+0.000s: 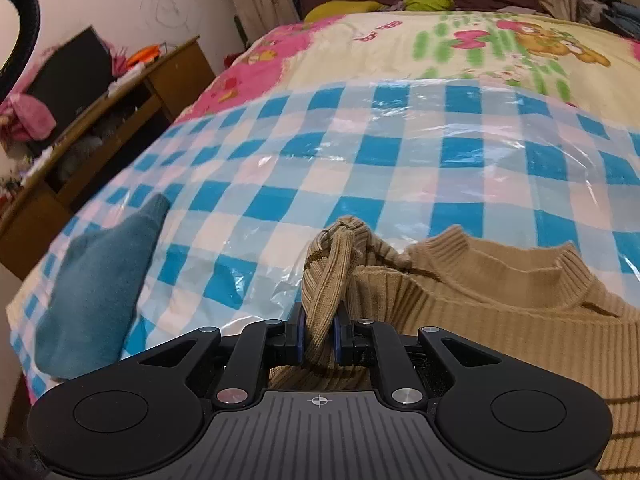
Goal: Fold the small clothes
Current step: 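Fold the lifted side over onto the sweater body with the right tool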
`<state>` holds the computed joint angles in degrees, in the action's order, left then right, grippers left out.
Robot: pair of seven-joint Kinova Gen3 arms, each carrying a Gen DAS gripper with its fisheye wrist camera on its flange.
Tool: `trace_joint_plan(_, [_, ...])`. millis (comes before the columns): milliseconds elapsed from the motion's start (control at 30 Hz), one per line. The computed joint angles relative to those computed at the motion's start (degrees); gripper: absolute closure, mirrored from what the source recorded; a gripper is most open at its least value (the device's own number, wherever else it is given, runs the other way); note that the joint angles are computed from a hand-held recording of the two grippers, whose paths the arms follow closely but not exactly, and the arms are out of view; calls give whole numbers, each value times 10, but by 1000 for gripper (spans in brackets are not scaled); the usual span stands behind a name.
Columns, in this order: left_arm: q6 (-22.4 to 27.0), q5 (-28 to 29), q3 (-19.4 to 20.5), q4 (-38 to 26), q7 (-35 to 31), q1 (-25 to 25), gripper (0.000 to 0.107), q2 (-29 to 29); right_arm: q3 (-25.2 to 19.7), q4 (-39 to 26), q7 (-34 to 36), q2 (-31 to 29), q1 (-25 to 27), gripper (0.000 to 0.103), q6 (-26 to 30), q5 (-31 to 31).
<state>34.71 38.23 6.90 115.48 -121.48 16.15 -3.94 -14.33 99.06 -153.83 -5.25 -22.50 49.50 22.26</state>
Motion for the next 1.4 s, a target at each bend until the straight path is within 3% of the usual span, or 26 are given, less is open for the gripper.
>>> trace_joint_plan(33, [1,9,1,-3,-5,2,37,1,3,9,0,-10,2,91,-5,-4])
trace_joint_plan(100, [9,17,4,-16,-6,6,58,3,5,24,1,-30,10,91,-13,-12])
trace_joint_plan(200, [20,31,9,-29,-22,15,76,-4,7,48,11,-65,30,91,-21,-28])
trace_joint_plan(267, [36,45,12,-43,-46,26,81,-8,8,64,17,-90,48,91,-25,-39])
trace_joint_plan(533, [50,26,60,-100,-71,84,81,15,36,139,59,-201,120,91,-31,-93])
trace_joint_plan(733, [33,-43,107,-138,-27,140,81,58,88,202,109,-275,159,91,-35,-144])
trace_joint_plan(1067, [12,-180,138,-159,72,215,77,95,153,285,202,-325,204,91,-66,-221])
trace_joint_plan(1200, [25,-177,143,-167,90,222,60,106,154,300,223,-327,228,90,-73,-244])
trace_joint_plan(1400, [-4,-194,149,-152,82,236,57,95,143,293,247,-319,246,90,-89,-257])
